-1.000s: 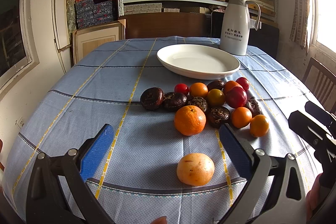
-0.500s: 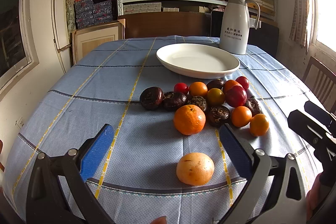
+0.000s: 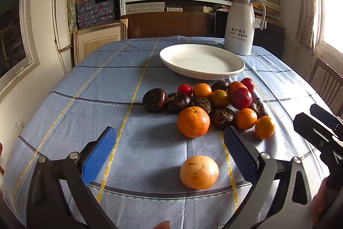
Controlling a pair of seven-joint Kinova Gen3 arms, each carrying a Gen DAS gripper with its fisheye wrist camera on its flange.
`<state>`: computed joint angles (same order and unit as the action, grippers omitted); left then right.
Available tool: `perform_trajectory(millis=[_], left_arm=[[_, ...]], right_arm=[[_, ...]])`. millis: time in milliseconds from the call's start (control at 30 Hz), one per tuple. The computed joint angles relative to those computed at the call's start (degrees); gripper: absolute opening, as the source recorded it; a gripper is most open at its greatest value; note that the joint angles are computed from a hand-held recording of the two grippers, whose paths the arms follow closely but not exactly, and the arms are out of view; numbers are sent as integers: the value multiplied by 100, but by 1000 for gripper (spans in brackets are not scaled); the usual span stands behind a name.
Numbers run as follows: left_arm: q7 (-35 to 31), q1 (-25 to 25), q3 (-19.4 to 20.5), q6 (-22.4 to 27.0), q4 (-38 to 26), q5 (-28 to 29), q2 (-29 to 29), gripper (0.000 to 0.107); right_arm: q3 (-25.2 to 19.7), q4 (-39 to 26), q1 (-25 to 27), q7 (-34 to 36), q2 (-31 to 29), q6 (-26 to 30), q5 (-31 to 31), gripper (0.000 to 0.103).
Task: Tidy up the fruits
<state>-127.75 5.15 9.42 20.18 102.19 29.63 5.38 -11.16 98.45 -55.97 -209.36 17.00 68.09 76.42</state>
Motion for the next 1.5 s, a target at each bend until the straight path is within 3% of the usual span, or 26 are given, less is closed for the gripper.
perform_trajectory(millis=[167,1167,1333,1400,1500], left_arm=[[2,1,-3,9,-4,-4,1,99],[-65,-14,24,-4,45,57,4,99],[22,39,-22,191,-46,-113,51,99],[311,152,-87,331,-166,-461,105,99],[772,316,-148,728,-451,-1057,258,99]], right_arm=[[-318,-7,248,-10,9,84,66,99],[-325,-12,286,24,-20,25,32,99],[104,92,163,75,-94,-621,-211,99],[-58,-35,484,495,-104,-912,-611,99],[-644,-206,1280,1194,-55,-1383,-1255,99]])
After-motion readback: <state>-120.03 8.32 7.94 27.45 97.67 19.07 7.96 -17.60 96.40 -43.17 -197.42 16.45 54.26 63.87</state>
